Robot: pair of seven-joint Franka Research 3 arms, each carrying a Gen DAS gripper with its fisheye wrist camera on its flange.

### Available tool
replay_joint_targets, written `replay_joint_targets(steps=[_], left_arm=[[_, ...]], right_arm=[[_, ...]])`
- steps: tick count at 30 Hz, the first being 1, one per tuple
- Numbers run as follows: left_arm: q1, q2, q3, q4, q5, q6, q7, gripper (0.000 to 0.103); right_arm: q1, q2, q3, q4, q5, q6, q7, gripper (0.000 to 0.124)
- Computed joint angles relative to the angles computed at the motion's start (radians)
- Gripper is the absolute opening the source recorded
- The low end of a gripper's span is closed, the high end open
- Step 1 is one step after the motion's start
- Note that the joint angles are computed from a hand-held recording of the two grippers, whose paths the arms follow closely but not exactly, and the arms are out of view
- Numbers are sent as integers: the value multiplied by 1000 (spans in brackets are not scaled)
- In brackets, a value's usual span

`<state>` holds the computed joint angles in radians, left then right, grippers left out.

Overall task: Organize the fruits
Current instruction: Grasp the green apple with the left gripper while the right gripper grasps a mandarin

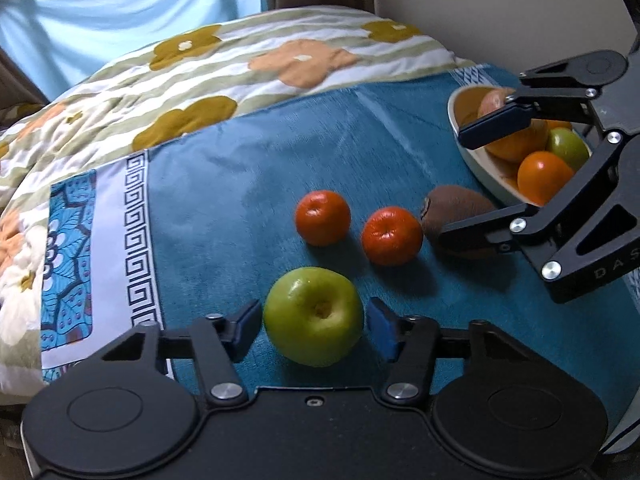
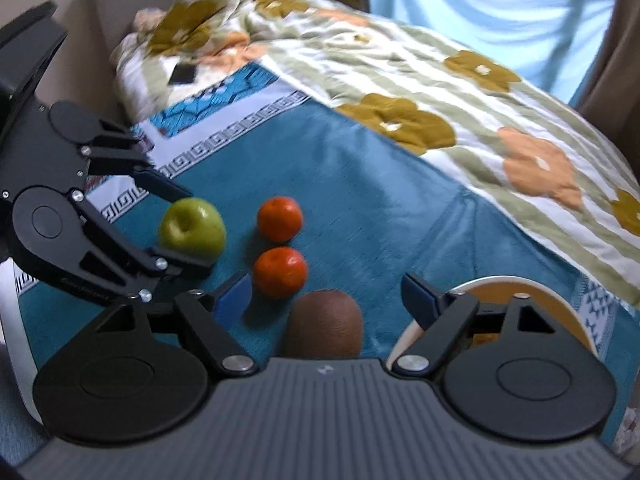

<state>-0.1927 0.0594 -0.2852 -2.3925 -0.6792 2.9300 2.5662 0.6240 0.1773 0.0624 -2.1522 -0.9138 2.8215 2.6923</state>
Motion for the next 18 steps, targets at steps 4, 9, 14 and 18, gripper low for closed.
replay_joint_targets(steps=[4, 9, 14, 18], left_arm=[[8, 4, -5, 6, -36, -8, 42, 58], [7, 4, -3, 6, -47, -6, 56, 57], [7, 3, 2, 0, -23, 8, 29, 57], [9, 0, 5, -5, 3, 15, -3, 57]], right_arm=[[-2, 28, -1, 16, 40, 17, -54, 87], [5, 60, -9, 39, 97, 39, -151, 80], [30, 84, -32, 57, 142, 58, -227, 74], [42, 105, -48, 68, 197, 82, -286, 69]])
